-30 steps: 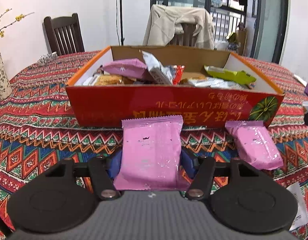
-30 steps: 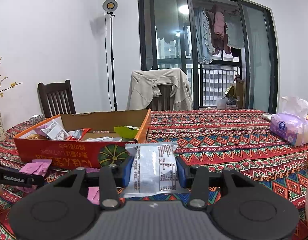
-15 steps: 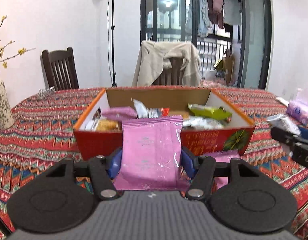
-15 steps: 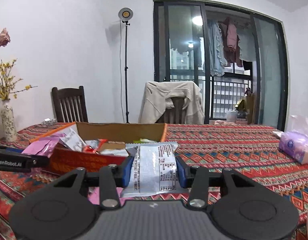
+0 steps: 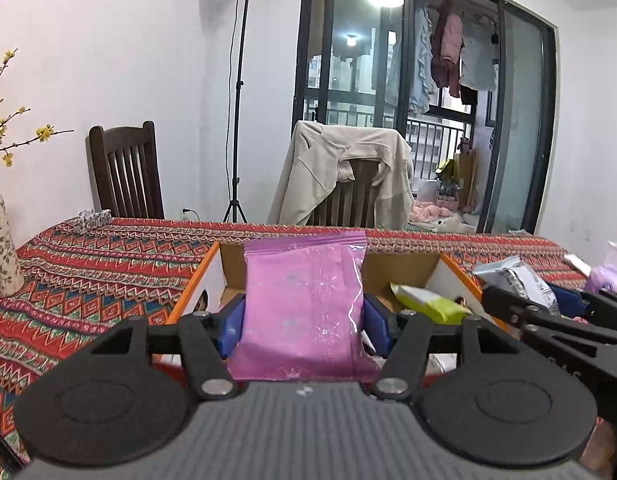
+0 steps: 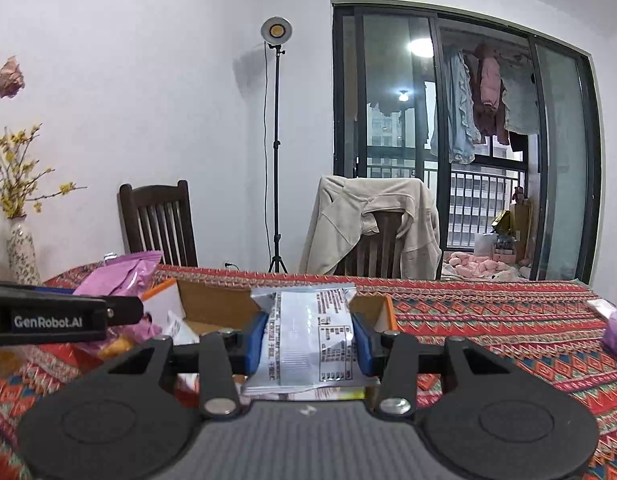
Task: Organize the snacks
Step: 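Lower both packets into the cardboard box and open both grippers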
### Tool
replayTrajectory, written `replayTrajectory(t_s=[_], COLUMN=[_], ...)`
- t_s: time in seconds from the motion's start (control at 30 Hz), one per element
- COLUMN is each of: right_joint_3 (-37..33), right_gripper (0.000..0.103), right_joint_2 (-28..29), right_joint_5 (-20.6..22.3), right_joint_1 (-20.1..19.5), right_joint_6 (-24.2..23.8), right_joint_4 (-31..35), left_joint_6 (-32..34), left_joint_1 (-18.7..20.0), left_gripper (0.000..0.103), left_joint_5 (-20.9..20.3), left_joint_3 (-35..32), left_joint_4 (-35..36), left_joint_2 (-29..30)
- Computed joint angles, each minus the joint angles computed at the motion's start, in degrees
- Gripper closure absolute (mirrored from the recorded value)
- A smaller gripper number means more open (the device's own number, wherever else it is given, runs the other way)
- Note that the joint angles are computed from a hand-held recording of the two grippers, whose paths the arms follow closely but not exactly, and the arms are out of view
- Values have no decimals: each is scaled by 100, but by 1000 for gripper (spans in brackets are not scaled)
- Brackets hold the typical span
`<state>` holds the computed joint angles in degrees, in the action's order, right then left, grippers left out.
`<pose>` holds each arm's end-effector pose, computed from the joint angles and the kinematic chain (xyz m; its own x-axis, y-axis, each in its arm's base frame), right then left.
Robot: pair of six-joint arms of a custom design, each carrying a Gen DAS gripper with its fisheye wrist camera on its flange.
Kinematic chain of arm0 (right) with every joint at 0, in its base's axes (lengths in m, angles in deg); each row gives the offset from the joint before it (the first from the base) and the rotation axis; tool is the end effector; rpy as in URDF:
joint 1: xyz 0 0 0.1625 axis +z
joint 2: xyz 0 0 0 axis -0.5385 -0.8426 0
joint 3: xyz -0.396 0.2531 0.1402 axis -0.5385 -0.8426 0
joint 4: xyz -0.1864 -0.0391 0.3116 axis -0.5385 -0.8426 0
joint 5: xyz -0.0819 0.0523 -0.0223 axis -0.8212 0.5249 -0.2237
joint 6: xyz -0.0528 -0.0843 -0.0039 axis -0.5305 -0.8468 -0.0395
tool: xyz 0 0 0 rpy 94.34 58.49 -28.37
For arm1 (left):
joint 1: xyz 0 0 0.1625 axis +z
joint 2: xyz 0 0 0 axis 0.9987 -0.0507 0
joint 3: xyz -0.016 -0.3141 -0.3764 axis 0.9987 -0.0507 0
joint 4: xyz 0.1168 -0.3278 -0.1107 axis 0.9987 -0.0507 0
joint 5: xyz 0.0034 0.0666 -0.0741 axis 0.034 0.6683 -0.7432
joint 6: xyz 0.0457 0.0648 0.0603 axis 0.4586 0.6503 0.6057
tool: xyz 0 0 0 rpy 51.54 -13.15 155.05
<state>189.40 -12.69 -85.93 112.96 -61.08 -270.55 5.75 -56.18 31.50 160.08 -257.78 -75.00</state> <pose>0.0637 -0.4406 0.1663 -0.7472 -0.0042 0.6645 -0.6507 0.2075 -0.7304 -0.2951 -0.4290 0.0627 -0.7334 0.2014 -0.6493 0.6688 0.3846 -0.6362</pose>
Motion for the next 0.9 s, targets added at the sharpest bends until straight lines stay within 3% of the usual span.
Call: replayTrajectory(t_s=[0.2, 0.37, 0.53, 0.77, 0.83, 0.87, 0.9], right_joint_3=[-725, -1107, -1202, -1237, -1236, -1213, -1192], right_gripper=[59, 59, 59, 59, 58, 53, 38], right_joint_2=[-137, 30, 89, 123, 124, 131, 127], right_joint_5=[-296, -174, -273, -363, -391, -380, -336], right_joint_1=[242, 98, 39, 10, 4, -1, -23], right_joint_6=[128, 257, 158, 67, 75, 112, 169], right_joint_4=[675, 654, 874, 1141, 1179, 1132, 1092], left_joint_6=[447, 1111, 915, 1070, 1130, 1146, 1155], left_joint_1=[310, 559, 782, 801, 791, 788, 784], left_gripper=[41, 41, 41, 40, 33, 16, 0], left_joint_5=[-192, -279, -405, -317, -259, -226, -202], left_joint_3=[-601, -956, -1037, -1045, -1044, -1052, -1044], left_joint_4=[-45, -880, -387, -512, -680, -745, -850], left_joint_2=[8, 303, 267, 364, 411, 426, 439])
